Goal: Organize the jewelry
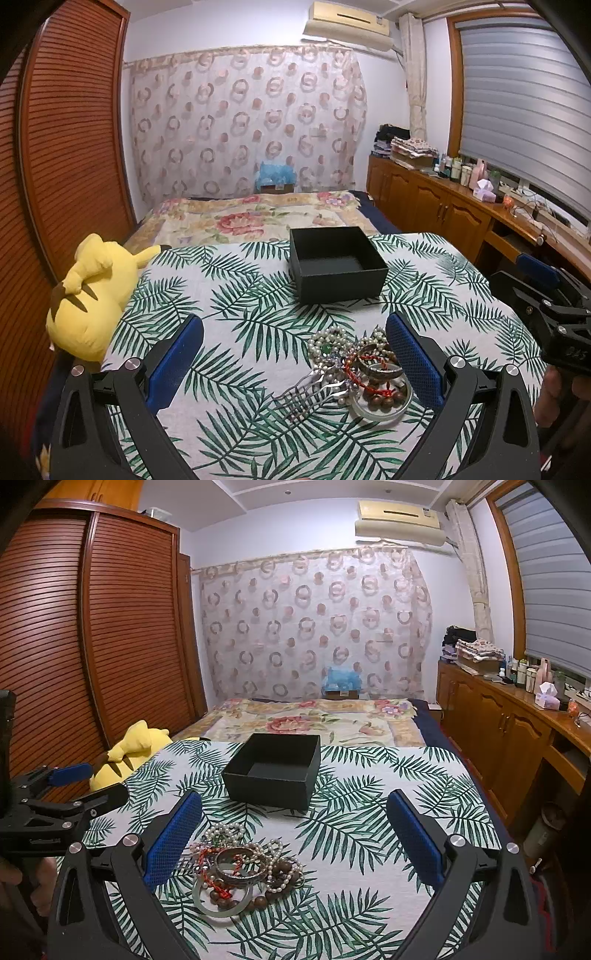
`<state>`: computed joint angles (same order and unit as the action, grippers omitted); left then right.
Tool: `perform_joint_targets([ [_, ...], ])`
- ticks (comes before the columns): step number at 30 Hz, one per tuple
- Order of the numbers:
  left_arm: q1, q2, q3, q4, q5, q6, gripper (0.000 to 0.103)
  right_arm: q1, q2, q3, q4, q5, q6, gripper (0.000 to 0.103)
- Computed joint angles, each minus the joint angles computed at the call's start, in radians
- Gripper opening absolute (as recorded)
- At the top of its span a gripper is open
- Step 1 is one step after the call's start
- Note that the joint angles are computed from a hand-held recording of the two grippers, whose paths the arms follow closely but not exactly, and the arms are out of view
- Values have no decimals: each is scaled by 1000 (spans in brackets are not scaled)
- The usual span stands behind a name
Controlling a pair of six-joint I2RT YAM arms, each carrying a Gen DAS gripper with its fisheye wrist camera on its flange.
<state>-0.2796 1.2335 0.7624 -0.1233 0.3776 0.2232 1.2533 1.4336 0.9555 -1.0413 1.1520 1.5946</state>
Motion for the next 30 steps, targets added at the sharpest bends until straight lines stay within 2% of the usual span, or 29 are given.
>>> perform_joint_targets([
  [1, 1, 9, 2, 2, 0, 3, 95, -13, 14, 3, 50, -3, -44, 101],
  [5, 11, 37, 3, 7, 9, 14, 95, -26, 12, 1, 108, -15, -107, 101],
  [17, 48, 102, 4, 14, 25, 45, 95, -65, -24, -113, 383, -64, -338, 99],
  [22, 68, 142, 14, 3, 56, 73, 95, -102, -70, -198, 563, -150, -501, 82],
  [24, 71, 154, 14, 1, 65, 83, 95, -125, -75, -223, 630, -201, -566, 73],
  [28, 74, 182, 21, -9, 84, 105, 95, -171, -66, -254, 740, -314, -679, 63],
  [30, 72, 194, 20, -10, 93, 116, 95, -202, -43, -260, 798, -389, -740, 54],
])
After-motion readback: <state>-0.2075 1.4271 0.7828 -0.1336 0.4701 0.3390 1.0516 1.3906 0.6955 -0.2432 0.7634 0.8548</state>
